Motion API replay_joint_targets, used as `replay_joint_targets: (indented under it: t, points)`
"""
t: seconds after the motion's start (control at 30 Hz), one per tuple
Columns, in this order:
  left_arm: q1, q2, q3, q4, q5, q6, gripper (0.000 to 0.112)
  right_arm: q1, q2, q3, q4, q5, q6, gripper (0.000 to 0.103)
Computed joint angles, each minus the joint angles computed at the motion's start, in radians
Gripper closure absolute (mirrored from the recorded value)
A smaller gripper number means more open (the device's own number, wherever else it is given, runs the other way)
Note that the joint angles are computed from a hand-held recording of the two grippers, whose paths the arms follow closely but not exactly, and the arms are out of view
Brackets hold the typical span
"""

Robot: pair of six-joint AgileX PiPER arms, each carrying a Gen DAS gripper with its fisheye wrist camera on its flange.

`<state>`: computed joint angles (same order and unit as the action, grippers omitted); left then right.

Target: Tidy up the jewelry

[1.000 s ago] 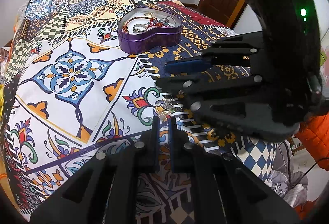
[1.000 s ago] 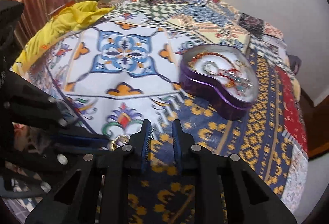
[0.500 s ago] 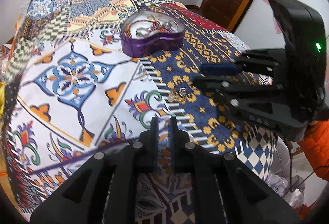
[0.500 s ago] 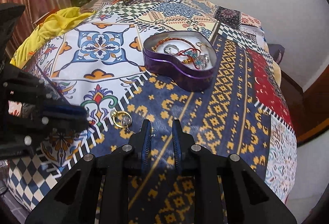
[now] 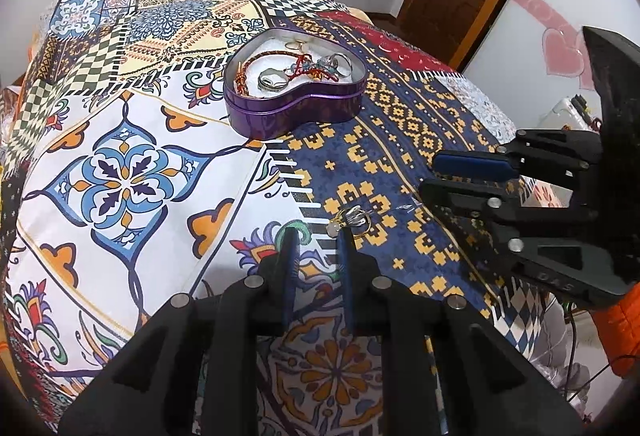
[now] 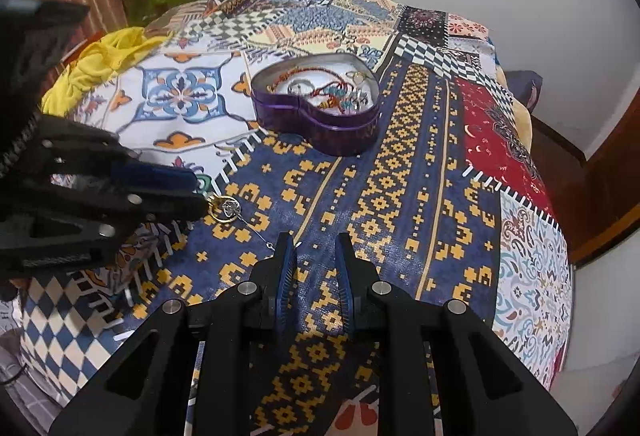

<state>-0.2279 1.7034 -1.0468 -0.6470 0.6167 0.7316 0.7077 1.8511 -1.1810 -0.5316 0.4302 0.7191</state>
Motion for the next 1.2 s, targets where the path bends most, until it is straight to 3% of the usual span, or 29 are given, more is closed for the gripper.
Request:
replay_joint_targets:
  t: [0.17,0.37,0.57,0.63,0.97,1.1,1.2]
  points:
    - [0.01,0.0,-0.008,-0.034,0.018,0.021,0.095,0.002,-0.025,0.005,-0.014,-0.025,0.017,0.086]
    - [-0.015,0.022,-0.021,-0.006,-0.015,-0.003,0.095,0.01,0.025,-0.031,0.033,-0.03,-0.028,0.086]
    - [-0.026,0.036,-0.034,0.018,-0.023,-0.022,0.096,0.059,0.064,-0.029,-0.196,0.042,0.141,0.086]
    - [-0.032,0.042,-0.042,0.036,-0.032,-0.043,0.103,0.053,0.06,-0.023,-0.221,0.056,0.164,0.086]
    - [-0.032,0.051,-0.053,0.058,-0.06,-0.085,0.107,0.016,0.022,0.014,-0.193,0.038,0.183,0.086]
    - [-0.022,0.015,-0.028,0.071,-0.078,-0.096,0.112,-0.019,-0.027,0.045,-0.054,-0.044,0.094,0.083]
    - [-0.012,-0.027,0.002,0.068,-0.09,-0.086,0.112,-0.015,-0.037,0.035,-0.009,-0.06,0.058,0.082]
